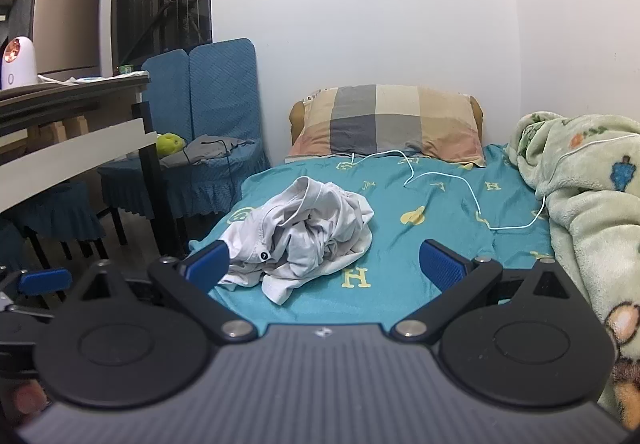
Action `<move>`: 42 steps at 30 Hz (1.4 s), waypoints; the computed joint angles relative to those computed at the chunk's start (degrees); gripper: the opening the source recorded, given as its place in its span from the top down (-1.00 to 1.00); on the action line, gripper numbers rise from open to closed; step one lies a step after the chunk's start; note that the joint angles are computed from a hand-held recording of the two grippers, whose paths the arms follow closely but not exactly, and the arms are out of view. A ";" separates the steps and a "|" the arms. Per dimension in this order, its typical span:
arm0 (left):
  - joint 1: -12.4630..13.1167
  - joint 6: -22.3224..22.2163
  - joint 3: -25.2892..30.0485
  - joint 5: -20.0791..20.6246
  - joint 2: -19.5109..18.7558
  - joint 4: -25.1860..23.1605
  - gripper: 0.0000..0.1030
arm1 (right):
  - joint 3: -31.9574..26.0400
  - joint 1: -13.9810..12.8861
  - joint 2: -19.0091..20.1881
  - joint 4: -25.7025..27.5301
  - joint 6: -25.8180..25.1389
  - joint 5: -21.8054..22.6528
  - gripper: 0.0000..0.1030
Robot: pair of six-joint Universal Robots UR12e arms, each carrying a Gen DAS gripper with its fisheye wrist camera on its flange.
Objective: Fold clothes
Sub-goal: 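Move both tools toward the crumpled white T-shirt on the bed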
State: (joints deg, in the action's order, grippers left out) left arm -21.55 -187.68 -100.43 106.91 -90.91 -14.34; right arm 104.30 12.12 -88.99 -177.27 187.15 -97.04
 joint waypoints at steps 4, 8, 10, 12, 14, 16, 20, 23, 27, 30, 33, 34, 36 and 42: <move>-0.18 0.21 0.16 0.45 -0.08 -0.39 -1.00 | -0.16 0.01 0.00 0.27 0.18 0.06 -1.00; -0.31 0.57 0.23 0.63 -0.13 -0.51 -1.00 | -0.22 -0.07 -0.04 0.45 0.22 0.22 -1.00; -0.31 0.57 0.29 0.61 -0.14 -0.69 -1.00 | -0.23 -0.11 -0.04 0.48 0.31 0.18 -1.00; -0.34 0.57 0.35 0.72 -0.14 -0.89 -1.00 | -0.28 -0.10 -0.03 0.59 0.47 0.18 -1.00; -0.36 0.52 0.42 0.76 -0.15 -1.12 -1.00 | -0.28 -0.08 -0.06 0.71 0.45 0.18 -1.00; -0.42 0.54 0.53 0.93 -0.15 -1.46 -1.00 | -0.24 -0.03 -0.12 0.75 0.26 0.15 -1.00; -0.74 0.19 1.19 1.57 0.04 -3.60 -1.00 | -0.38 -0.05 -0.14 1.14 0.28 0.02 -1.00; -1.15 -0.55 2.15 2.36 0.44 -6.20 -1.00 | -0.61 -0.11 -0.10 1.87 0.79 -0.06 -1.00; -2.41 -3.15 4.89 4.81 1.26 -12.42 -1.00 | -0.98 -0.29 -0.04 2.98 1.69 -0.29 -1.00; -3.45 -5.03 7.21 5.89 2.14 -18.11 -1.00 | -1.68 -0.26 0.19 5.35 1.89 -1.82 -1.00; -4.44 -6.79 10.01 5.83 2.96 -23.97 -1.00 | -2.50 -0.66 0.70 6.93 2.62 -1.73 -1.00; -4.81 -6.64 10.85 5.49 3.20 -24.90 -1.00 | -2.86 -0.80 0.99 7.16 2.64 -1.58 -1.00; -5.63 -5.88 12.55 4.93 3.55 -26.20 -1.00 | -3.82 -0.96 1.85 7.45 2.10 -1.67 -1.00; -8.96 -5.47 18.44 7.65 2.54 -30.89 -1.00 | -6.39 -2.18 4.10 8.43 4.08 -1.13 -1.00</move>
State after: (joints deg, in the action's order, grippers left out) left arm -30.51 -193.15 -81.99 114.56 -88.36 -45.24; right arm 97.91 9.94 -84.89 -168.84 191.23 -98.16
